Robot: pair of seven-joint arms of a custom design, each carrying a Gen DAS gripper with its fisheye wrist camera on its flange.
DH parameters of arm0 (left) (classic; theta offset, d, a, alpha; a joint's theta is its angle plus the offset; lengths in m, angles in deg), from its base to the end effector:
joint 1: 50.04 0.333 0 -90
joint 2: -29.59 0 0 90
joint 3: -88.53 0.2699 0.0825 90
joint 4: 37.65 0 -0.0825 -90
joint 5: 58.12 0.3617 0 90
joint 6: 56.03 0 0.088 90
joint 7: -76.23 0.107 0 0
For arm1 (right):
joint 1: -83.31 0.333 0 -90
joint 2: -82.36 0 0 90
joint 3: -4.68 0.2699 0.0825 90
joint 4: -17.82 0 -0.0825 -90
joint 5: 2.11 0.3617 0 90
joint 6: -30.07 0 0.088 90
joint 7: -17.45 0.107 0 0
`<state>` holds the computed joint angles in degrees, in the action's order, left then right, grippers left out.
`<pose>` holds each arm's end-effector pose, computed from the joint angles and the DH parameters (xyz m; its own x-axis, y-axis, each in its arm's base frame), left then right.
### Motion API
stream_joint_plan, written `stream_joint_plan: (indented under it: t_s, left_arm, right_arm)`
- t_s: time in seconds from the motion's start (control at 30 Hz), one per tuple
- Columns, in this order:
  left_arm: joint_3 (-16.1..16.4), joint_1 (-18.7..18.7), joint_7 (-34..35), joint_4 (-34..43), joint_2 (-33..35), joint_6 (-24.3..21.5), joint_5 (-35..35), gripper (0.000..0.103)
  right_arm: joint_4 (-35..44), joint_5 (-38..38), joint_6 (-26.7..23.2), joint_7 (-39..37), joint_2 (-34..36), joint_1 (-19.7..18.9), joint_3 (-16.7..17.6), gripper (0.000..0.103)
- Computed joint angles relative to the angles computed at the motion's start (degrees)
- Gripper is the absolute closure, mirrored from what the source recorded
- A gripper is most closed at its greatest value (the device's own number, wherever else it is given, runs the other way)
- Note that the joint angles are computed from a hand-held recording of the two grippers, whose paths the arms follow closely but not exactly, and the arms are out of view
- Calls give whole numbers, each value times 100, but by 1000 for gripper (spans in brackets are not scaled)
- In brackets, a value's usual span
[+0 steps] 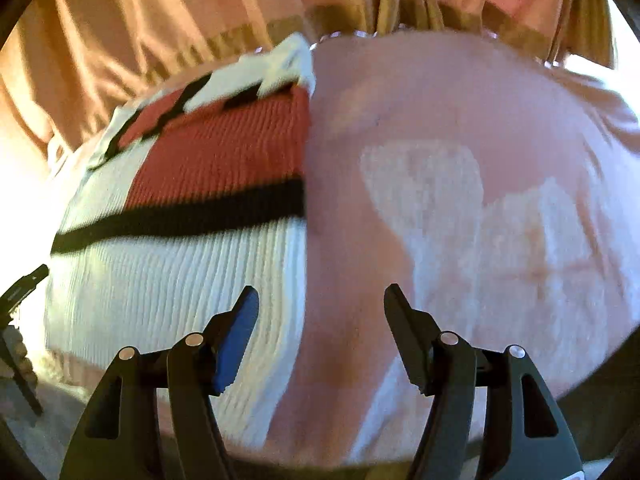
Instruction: Fold small clothes
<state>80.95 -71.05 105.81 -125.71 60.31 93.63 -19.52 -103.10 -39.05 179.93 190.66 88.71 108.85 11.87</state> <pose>0.6099 -0.3303 0.3737 0.0674 -0.9935 0.0922 -0.7765 -0.1102 -0.6204 0.4721 0.3183 0.3709 -0.3191 -0.9271 -0.1968 -0.7844 0.3749 -0.4942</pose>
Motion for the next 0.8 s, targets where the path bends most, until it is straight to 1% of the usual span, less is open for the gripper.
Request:
stream_joint_plan:
  t_s: [0.07, 0.1, 0.13, 0.17, 0.2, 0.23, 0.3, 0.33, 0.37, 0.4, 0.43, 0.47, 0.5, 0.53, 0.6, 0.7, 0.8]
  left_arm:
    - [-163, 168, 13, -336, -120, 103, -332, 28]
    - [-173, 188, -27, -462, -166, 184, -375, 28]
    - [-68, 88, -184, -541, -220, 245, -195, 28]
    - [-85, 78, -118, -530, -217, 210, -163, 27]
    - [-164, 138, 29, -519, -198, 215, -253, 27]
    - [-140, 117, -2, -559, -219, 251, -215, 27]
    - [-165, 179, -40, -695, -277, 467, -271, 28]
    - [-180, 223, -67, -789, -319, 603, -318, 30]
    - [-198, 272, -72, -863, -349, 736, -367, 39]
    - [-274, 376, 55, -916, -354, 888, -480, 59]
    - [-300, 394, 161, -855, -315, 828, -538, 76]
    - [-311, 411, 261, -817, -295, 762, -584, 83]
    - [-325, 429, 311, -838, -306, 790, -634, 91]
    - [-339, 445, 338, -873, -335, 830, -686, 96]
    - [-316, 421, 363, -976, -469, 877, -669, 97]
    - [-284, 432, 290, -1435, -931, 1164, -563, 97]
    - [-440, 587, 470, -2024, -1485, 1421, -691, 97]
  right_arm:
    - [-41, 11, 16, 119, 25, 64, 48, 39]
    - [-82, 75, 152, 148, 52, 75, 68, 39]
    - [-111, 104, 297, 226, 84, 91, 75, 39]
    - [-111, 87, 399, 306, 119, 117, 76, 38]
    - [-65, 3, 364, 385, 149, 163, 71, 37]
    - [11, -50, 349, 399, 205, 200, 76, 37]
    - [160, -108, 354, 405, 332, 260, 74, 37]
    - [237, -135, 330, 379, 392, 287, 70, 37]
    - [359, -173, 250, 302, 476, 323, 71, 40]
    - [423, -214, 171, 306, 512, 361, 56, 53]
    - [502, -207, 62, 272, 553, 381, 46, 62]
    - [539, -235, 17, 288, 567, 398, 25, 78]
    - [508, -218, 134, 281, 556, 369, 6, 91]
    - [472, -244, 233, 343, 529, 364, -16, 91]
    - [418, -597, 250, 618, 386, 439, -81, 93]
    - [200, -1071, 338, 1089, 14, 470, -83, 94]
    - [-113, -1356, 311, 1453, -427, 450, 52, 94]
